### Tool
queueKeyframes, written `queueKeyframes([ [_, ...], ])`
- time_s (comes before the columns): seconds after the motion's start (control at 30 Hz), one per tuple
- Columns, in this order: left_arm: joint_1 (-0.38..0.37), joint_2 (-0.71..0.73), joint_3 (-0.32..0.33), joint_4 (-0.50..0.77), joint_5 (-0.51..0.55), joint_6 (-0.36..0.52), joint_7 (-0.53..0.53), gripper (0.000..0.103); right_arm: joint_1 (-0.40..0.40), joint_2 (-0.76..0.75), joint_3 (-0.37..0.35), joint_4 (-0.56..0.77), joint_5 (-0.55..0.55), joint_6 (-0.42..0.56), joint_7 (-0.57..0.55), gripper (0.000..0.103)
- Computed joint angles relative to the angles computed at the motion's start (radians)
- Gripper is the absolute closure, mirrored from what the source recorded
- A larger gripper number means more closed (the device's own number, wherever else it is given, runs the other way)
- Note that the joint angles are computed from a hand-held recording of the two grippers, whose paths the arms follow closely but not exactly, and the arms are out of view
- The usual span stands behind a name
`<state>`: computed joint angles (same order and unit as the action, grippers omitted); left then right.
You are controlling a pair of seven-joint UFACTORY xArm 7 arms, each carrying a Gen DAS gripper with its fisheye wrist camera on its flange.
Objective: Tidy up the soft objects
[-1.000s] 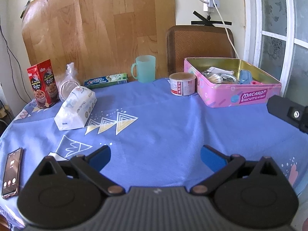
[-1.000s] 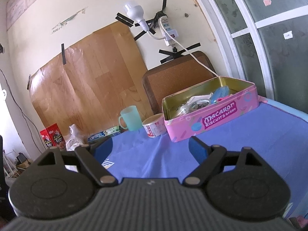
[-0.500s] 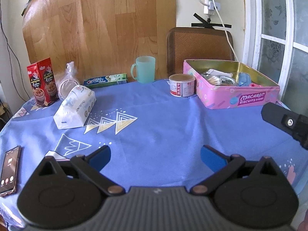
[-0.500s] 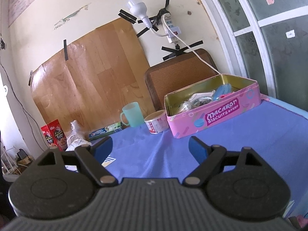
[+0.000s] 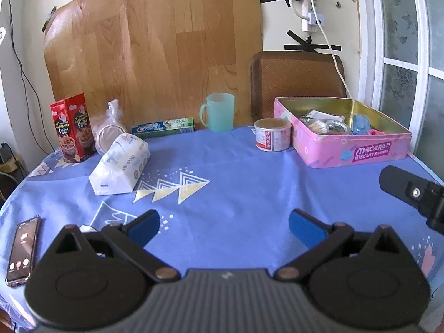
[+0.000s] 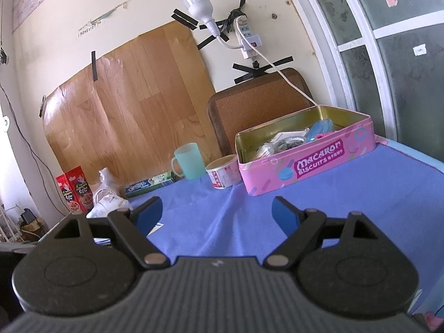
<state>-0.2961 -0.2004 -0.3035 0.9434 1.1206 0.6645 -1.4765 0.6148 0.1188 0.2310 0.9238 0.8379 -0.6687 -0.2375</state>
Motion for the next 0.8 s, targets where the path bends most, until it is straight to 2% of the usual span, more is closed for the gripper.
queueKeyframes([
  [0.47,0.006,-0.009,0.000,-0.009,0.006,-0.011,0.003,0.000,0.002,0.004,0.000,0.000,0.002,-0.006,0.001,0.015],
  [0.67,0.009,-0.014,0.010,-0.017,-0.015,-0.042,0.022,0.000,0.000,0.002,0.000,-0.002,-0.004,-0.005,0.008,0.015],
  [0.8,0.026,-0.027,0.001,-0.029,-0.001,-0.051,-0.011,0.000,0.010,0.011,0.003,-0.001,0.008,-0.033,-0.012,0.015],
])
